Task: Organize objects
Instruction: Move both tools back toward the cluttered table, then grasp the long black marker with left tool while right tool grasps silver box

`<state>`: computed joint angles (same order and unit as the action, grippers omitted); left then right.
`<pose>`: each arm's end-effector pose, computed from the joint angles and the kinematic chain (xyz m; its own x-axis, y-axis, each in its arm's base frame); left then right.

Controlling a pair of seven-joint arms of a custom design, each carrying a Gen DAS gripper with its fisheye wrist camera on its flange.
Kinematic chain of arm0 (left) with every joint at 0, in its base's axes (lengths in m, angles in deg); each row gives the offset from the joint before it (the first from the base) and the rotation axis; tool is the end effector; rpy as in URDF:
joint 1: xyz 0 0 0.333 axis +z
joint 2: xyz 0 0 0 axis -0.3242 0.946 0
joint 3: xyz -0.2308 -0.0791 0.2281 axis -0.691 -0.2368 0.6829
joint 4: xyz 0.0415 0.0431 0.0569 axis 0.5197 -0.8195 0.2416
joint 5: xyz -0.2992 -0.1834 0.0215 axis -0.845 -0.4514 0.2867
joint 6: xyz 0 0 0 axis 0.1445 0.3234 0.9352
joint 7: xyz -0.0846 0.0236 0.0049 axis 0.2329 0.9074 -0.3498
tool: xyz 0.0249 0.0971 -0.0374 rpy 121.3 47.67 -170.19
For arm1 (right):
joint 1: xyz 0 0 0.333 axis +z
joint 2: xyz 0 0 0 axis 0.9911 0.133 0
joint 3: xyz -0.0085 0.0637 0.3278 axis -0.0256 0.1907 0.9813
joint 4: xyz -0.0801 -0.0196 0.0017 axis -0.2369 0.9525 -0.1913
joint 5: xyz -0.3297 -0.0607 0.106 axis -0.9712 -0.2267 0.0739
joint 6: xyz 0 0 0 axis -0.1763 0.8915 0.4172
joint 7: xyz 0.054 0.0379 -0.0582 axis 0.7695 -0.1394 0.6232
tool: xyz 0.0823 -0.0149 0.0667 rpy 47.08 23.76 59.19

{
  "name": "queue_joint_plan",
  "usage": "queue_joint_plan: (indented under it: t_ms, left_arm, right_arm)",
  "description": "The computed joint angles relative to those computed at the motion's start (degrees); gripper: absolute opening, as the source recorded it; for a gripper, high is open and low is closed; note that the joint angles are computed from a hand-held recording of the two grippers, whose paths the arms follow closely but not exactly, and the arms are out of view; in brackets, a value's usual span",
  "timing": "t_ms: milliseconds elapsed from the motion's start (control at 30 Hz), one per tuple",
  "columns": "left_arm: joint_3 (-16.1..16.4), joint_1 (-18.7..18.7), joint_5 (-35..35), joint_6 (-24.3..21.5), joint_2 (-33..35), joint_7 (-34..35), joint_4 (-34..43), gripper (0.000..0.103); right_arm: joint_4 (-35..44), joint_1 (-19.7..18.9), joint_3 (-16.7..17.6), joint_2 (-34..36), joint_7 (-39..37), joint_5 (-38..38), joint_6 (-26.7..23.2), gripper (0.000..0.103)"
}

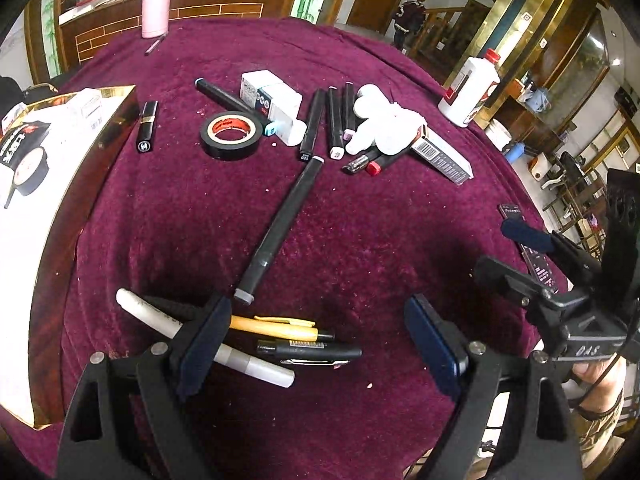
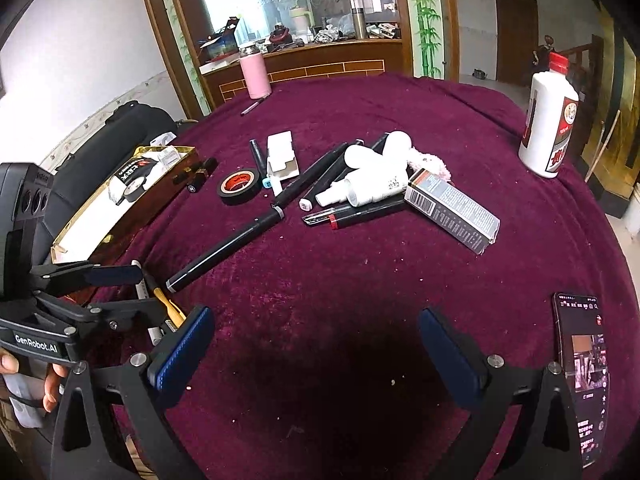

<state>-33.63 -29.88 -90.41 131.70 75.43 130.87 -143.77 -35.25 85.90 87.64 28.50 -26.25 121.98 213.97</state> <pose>0.5764 -0.2497 0.3195 -0.1467 -0.9508 0.2729 -0.8782 -0.0018 -0.4782 0.5504 0.0100 0.3270 0.3191 -0.9329 -0.1671 -0.7491 -0.1402 -0.6475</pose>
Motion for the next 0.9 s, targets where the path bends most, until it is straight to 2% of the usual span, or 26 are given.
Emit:
queue_joint_plan:
  t_ms: [133, 200, 233, 300, 333, 367, 433, 500, 567, 800, 900]
  left_arm:
    - [-1.3, 1.2, -0.7, 1.5, 0.5, 0.2, -1.0, 0.088]
    - [-1.5, 1.5, -1.5, 4.7, 0.8, -0.8, -1.9, 0.088]
    - [-3.0, 2.9, -2.0, 6.0, 1.1, -1.0, -2.2, 0.088]
    - [-10.1, 9.5, -2.4, 7.9, 2.6, -0.5, -2.5, 0.093]
    - [-12.3, 11.5, -2.5, 8.0, 3.4, -0.2, -2.2, 0.098]
    - [-12.6, 11.9, -2.3, 7.7, 3.7, -0.4, -1.7, 0.098]
    - [-8.4, 8.1, -1.6, 7.8, 3.0, -1.1, -1.2, 0.098]
    - [-0.8, 1.2, -0.9, 7.6, 2.3, -2.6, -0.3, 0.098]
    - [5.1, -4.1, -0.3, 6.7, 2.3, -4.2, 0.9, 0.098]
    - [10.5, -8.1, 3.7, 1.5, 5.1, -5.4, 6.7, 0.098]
    - [9.8, -7.1, 5.1, -2.1, 7.4, -5.1, 10.5, 0.098]
  right_arm:
    - [1.5, -0.2, 0.3, 1.5, 0.2, -0.1, 0.0, 0.103]
    - [2.0, -0.4, 0.6, 2.2, 0.1, 0.4, -0.6, 0.103]
    - [2.2, -0.4, 0.6, 2.4, 0.1, 0.4, -0.9, 0.103]
    - [2.5, -0.6, 0.7, 2.8, 0.2, 0.2, -1.6, 0.103]
    - [2.6, -0.7, 0.7, 3.0, 0.3, 0.2, -2.0, 0.103]
    - [2.8, -0.8, 0.7, 3.2, 0.6, 0.0, -2.3, 0.103]
    - [3.4, -1.0, 0.7, 3.7, 1.4, -0.9, -3.0, 0.103]
    - [4.0, -1.2, 0.8, 4.2, 1.9, -1.5, -3.1, 0.103]
    - [4.9, -1.5, 0.9, 4.8, 2.9, -2.5, -2.9, 0.103]
    - [6.7, -3.2, 1.6, 6.0, 6.1, -5.8, -3.4, 0.103]
    - [7.6, -4.0, 2.0, 6.7, 8.0, -7.4, -3.7, 0.103]
